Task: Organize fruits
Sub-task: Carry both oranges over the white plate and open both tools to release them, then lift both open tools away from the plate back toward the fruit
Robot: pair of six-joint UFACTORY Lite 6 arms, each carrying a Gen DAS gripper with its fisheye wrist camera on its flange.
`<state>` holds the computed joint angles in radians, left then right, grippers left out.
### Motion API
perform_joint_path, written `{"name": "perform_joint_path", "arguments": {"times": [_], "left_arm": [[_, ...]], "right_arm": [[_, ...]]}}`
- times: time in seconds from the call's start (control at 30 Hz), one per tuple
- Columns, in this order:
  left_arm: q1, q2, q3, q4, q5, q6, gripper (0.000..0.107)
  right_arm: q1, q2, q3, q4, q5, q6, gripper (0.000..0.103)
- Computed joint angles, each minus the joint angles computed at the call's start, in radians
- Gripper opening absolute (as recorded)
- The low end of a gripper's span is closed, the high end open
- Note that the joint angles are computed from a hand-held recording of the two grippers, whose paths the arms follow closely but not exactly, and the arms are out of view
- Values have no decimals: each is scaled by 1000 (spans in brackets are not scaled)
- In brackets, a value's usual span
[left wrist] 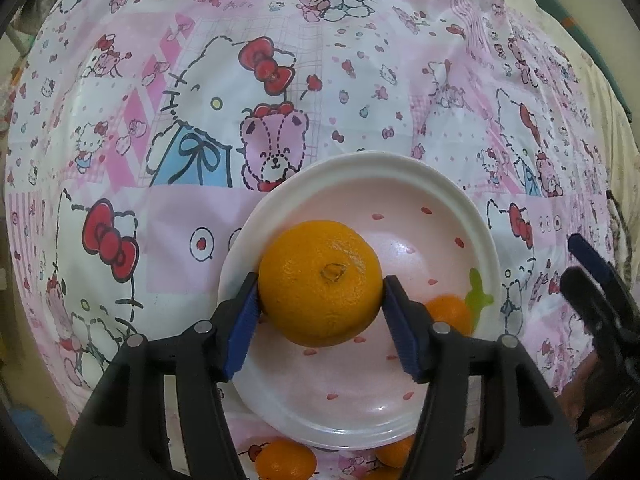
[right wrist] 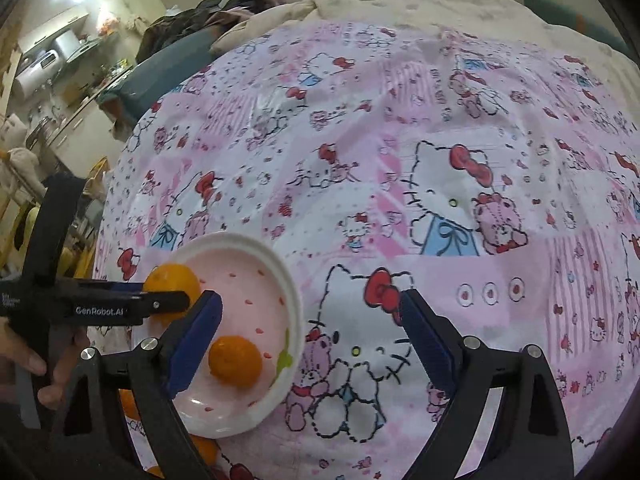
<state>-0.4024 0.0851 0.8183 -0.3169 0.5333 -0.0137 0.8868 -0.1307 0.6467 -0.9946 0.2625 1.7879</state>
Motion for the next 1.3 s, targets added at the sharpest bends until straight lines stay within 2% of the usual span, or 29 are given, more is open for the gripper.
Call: {"name": "perform_joint_path", "arguments": {"times": [0.07, 0.17, 0.4, 0.5, 0.77, 0.87, 1.07, 1.3], "left_arm": [[-7, -5, 0, -30, -5, 36, 70], [-45, -39, -9, 46, -28, -32, 91], [-55, -96, -40, 92, -25, -63, 91], [-40, -172, -80, 86, -18, -54, 91], [-92, -407, -159, 259, 23, -241, 91], [-119, -487, -186, 332, 50, -317, 91], [-146, -677, -281, 352, 125, -358, 91], [-279, -909, -360, 491, 263, -544, 91]], "right_arm": [[-5, -13, -4, 0, 3, 1, 92], [-5, -20, 3, 2, 10, -4, 92], [18, -47, 9, 25, 41, -22, 92], [37, -60, 18, 39, 65, -27, 92], [151, -146, 28, 100, 185, -25, 92], [210, -171, 38, 105, 248, -3, 92], [373, -237, 23, 108, 378, 116, 92], [552, -280, 5, 100, 510, 275, 92]]}}
